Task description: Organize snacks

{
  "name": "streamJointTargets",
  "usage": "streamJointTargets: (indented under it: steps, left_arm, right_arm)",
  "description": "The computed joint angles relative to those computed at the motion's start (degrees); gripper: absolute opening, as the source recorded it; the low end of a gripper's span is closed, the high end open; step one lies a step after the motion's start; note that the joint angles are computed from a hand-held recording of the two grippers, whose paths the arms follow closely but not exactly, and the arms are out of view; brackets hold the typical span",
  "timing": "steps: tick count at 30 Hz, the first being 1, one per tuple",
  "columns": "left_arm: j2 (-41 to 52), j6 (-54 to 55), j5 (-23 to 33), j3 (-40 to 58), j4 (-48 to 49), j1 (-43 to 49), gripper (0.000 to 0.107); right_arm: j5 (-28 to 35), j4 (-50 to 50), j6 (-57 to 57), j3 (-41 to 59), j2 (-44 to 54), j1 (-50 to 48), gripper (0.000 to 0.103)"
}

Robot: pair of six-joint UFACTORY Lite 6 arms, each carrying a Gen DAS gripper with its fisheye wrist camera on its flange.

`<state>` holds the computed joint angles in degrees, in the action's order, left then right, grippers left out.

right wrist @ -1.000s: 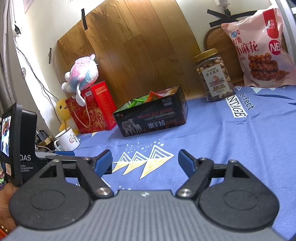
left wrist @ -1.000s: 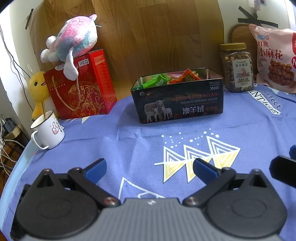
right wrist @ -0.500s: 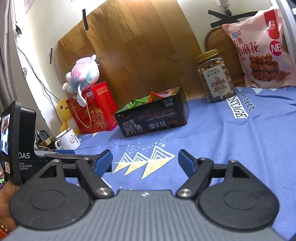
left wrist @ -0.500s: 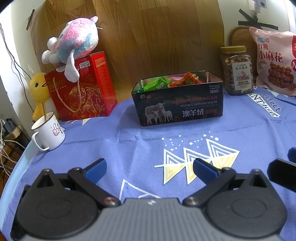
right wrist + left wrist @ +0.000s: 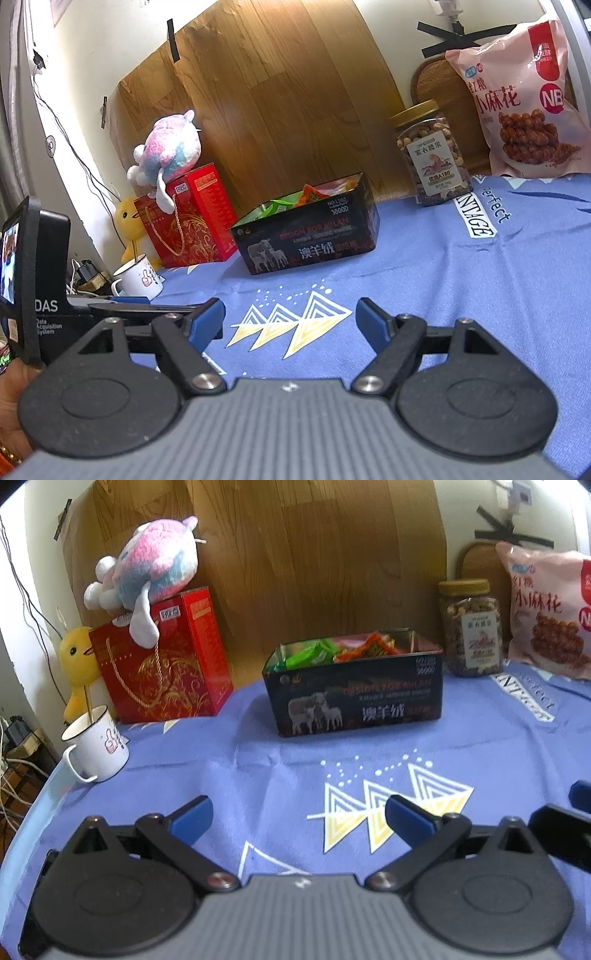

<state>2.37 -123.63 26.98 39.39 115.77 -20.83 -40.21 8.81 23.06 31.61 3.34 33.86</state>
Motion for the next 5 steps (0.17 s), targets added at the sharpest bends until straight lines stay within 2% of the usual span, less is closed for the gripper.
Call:
streamJointTargets:
  steps: [5]
  left_arm:
    - [-1.68,-3.36,0.92,-1.26,3.47,-0.28,0.103]
  right_arm:
    - [-0.55,-0.46,0.11,-0.52,-0.73,-0.24,0.081]
